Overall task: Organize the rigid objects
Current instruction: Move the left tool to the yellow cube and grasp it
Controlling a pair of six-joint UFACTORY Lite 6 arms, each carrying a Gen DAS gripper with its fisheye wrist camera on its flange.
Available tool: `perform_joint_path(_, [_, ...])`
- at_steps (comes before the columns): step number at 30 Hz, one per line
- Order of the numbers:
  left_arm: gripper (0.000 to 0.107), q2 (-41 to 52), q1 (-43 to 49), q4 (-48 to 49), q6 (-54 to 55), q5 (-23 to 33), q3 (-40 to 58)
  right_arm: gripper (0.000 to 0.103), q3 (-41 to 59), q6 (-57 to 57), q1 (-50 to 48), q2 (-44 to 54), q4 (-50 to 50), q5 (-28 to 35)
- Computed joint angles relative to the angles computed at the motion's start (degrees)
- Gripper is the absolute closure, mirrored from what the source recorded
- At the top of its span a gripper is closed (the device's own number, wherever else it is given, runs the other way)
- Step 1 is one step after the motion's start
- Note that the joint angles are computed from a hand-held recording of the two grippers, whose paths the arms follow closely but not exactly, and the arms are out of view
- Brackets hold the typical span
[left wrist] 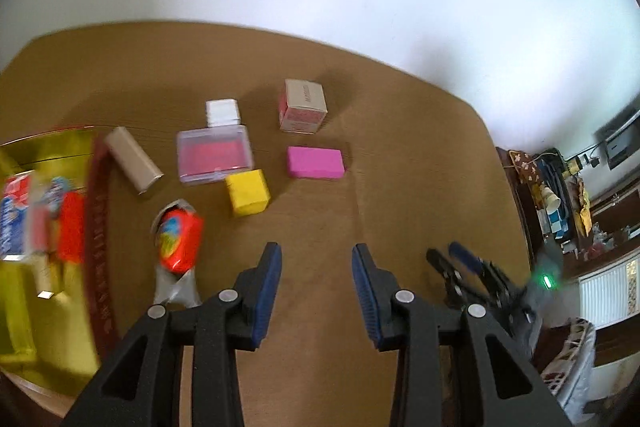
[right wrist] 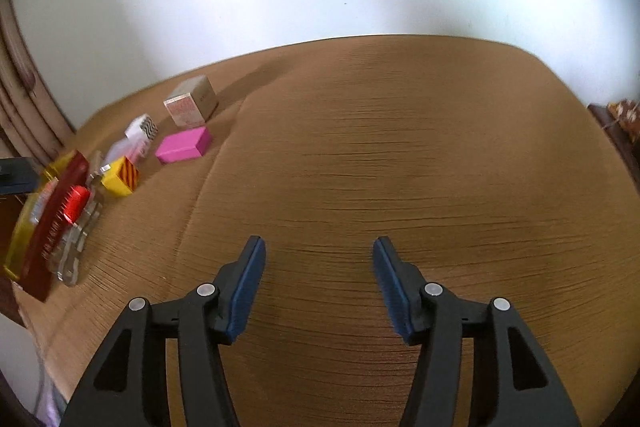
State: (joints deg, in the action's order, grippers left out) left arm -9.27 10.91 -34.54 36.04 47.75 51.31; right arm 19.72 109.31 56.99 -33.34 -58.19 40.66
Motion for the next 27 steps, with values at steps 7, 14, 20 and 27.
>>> perform_joint_path(7, [0.070,16.69,-5.82,6.99,-12.16,-5.57,10.20,0.049,-3.60,0.91,-0.22,-6.05,-0.92,-3.85])
perform_joint_path(14, [0.070,15.13,-7.79,16.00,-22.50,-9.53,9.43,0.046,-6.85,-1.64,-3.96,-11.72,0.54,-8.73])
perform_joint_path(20, [0.069,19.55,-10.69,29.98,-36.03,-9.61,12.65,0.045,-7.48,-2.72,-4.24,-13.23,0.99,-9.42])
perform_joint_path(27, [0.069,21.32,-10.87,30.73,-36.57,-9.68,14.08,0.044,-7.73,-5.79,-5.01,-14.77,3.35,-10.03])
